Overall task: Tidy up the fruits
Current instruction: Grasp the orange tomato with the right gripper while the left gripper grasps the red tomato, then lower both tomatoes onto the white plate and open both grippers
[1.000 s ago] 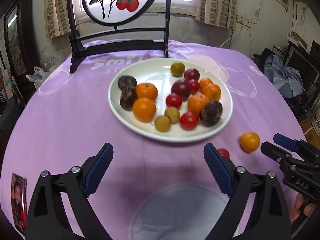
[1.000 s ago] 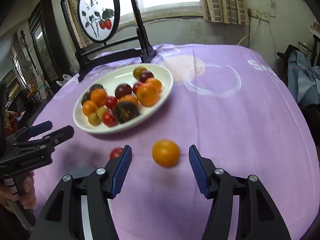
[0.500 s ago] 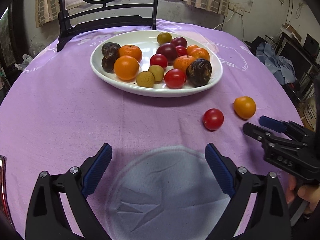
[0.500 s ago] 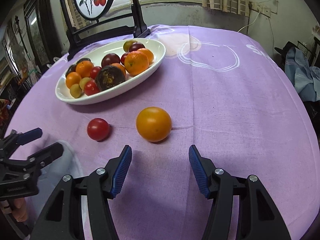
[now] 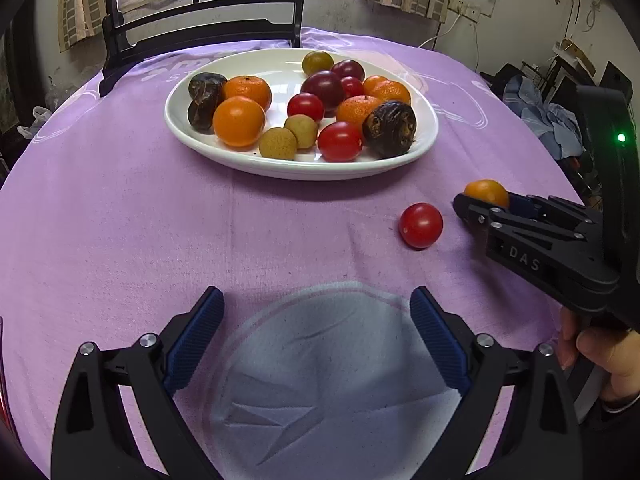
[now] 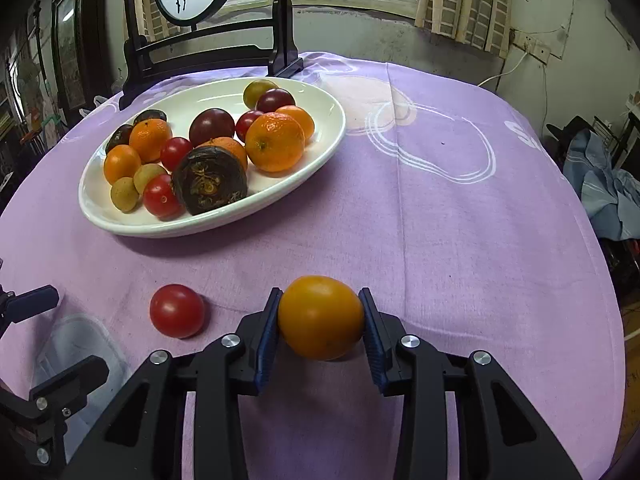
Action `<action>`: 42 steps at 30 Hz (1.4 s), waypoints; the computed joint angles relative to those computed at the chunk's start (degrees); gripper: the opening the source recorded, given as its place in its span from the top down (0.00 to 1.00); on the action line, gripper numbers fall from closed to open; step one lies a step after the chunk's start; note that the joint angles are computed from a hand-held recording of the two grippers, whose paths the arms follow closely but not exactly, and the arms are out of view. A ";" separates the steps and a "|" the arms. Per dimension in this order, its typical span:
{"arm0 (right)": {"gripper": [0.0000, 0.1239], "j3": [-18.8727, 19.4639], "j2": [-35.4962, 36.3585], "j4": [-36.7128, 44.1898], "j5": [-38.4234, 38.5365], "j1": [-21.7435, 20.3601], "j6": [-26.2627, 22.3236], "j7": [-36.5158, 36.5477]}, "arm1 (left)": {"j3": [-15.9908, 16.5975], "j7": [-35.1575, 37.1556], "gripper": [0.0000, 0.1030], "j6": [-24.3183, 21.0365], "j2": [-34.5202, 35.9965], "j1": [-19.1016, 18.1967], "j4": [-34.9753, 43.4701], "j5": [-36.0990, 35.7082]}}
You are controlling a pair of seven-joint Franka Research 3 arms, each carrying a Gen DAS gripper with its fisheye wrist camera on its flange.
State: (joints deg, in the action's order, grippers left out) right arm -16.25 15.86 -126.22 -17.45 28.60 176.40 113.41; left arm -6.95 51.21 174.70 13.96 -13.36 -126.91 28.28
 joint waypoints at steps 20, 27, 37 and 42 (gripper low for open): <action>0.69 24.78 -10.41 -12.65 32.31 -21.67 6.73 -24.65 | -1.40 1.17 0.13 -2.41 2.14 -1.28 2.73 0.74; 0.69 20.60 -10.29 -12.15 35.01 -17.78 5.79 -27.02 | 0.56 -0.37 0.22 -6.72 5.53 -5.26 8.99 6.05; 0.69 24.30 -10.54 -11.51 46.96 -19.16 5.26 -38.12 | -3.10 6.02 0.66 -8.02 10.40 -3.30 16.23 3.73; 0.69 23.38 -10.44 -11.30 48.82 -18.20 5.08 -39.41 | -3.49 8.52 0.73 -8.02 9.14 -3.23 14.71 0.81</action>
State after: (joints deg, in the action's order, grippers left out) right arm 7.13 5.42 -137.52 31.37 10.40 181.49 74.00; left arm -10.44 59.74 166.68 23.11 -16.59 -112.21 29.09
